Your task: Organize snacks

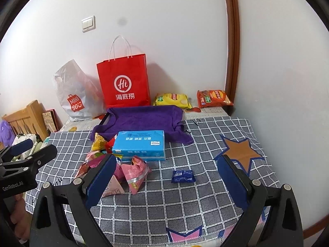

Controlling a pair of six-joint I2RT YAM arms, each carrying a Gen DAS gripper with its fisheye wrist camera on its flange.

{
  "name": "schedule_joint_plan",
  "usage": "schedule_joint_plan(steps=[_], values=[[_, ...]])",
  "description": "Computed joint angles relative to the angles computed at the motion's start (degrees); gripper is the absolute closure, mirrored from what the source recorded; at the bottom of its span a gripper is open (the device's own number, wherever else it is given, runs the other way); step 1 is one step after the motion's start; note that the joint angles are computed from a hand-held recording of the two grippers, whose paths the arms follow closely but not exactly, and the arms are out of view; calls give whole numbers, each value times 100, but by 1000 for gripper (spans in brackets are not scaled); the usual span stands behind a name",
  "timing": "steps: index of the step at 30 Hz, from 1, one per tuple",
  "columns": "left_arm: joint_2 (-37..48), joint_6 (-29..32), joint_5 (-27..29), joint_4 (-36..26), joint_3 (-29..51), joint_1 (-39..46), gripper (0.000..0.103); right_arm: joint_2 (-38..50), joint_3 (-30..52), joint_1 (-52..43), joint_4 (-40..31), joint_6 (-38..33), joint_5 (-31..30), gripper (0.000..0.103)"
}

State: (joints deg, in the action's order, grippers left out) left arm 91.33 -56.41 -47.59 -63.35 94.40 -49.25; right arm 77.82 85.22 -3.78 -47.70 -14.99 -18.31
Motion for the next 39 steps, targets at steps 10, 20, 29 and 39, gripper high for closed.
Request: schedule_joint_plan(steps=[10, 20, 29, 39], values=[[31, -32, -23, -12, 37, -41, 1, -82, -64, 16, 13, -42, -40, 5], [37, -45, -36, -17, 35, -57, 1, -177, -126, 32, 43, -55, -55, 5], [18, -44, -40, -1, 6, -62, 1, -186, -117, 47, 34, -40, -47, 5], [2, -33, -34, 12, -8, -56, 1, -229, -141, 36, 37, -33, -75, 5]])
